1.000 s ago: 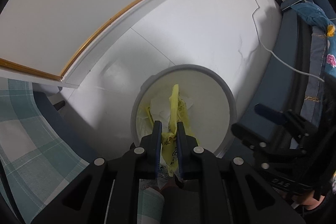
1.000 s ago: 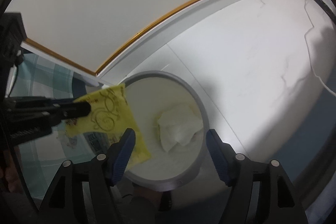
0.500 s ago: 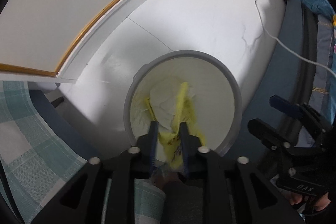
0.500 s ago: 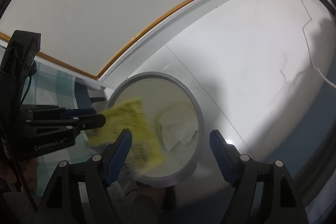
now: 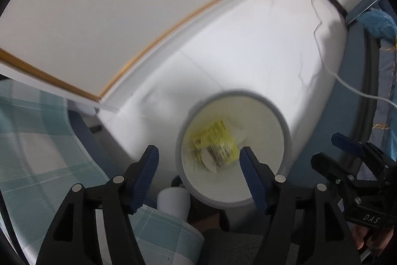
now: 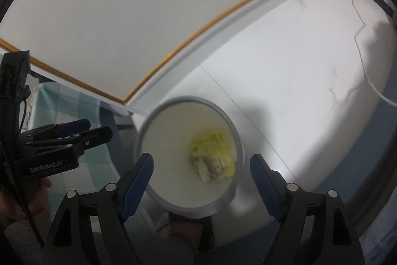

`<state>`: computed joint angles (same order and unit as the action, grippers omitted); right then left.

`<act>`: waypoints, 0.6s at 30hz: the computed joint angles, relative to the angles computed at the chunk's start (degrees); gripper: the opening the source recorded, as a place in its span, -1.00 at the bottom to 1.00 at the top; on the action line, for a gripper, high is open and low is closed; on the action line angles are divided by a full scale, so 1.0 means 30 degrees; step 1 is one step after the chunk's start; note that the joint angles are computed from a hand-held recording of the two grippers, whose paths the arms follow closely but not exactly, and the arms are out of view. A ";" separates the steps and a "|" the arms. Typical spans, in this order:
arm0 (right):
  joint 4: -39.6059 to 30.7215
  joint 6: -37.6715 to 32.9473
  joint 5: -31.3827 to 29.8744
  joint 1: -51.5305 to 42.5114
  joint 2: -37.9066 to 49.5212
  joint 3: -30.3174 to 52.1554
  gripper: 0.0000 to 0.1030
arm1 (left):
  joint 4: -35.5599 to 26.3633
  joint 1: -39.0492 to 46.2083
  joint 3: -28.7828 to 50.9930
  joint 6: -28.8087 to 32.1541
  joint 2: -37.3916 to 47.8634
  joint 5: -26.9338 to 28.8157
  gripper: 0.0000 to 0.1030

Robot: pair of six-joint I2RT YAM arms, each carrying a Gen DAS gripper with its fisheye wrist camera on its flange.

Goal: Collect trash
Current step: 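Open both grippers over the bin to drop the bag and tissue, then return both tools over the table toward the remaining wrappers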

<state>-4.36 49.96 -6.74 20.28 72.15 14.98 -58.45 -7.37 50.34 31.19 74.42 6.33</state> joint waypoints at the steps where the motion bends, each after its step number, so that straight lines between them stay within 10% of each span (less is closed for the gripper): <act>1: -0.0450 0.0095 0.0237 0.0168 -0.0609 0.0050 0.59 | -0.0061 0.0166 0.0010 0.0034 -0.0499 0.0078 0.30; 18: -0.8962 0.2552 0.7524 0.6566 -0.7419 0.5047 0.63 | -0.4636 0.9318 0.4040 0.5150 -0.4290 0.5828 0.45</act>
<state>-31.24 57.62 15.83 39.98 49.89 30.13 -72.36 20.59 62.46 46.64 61.55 23.81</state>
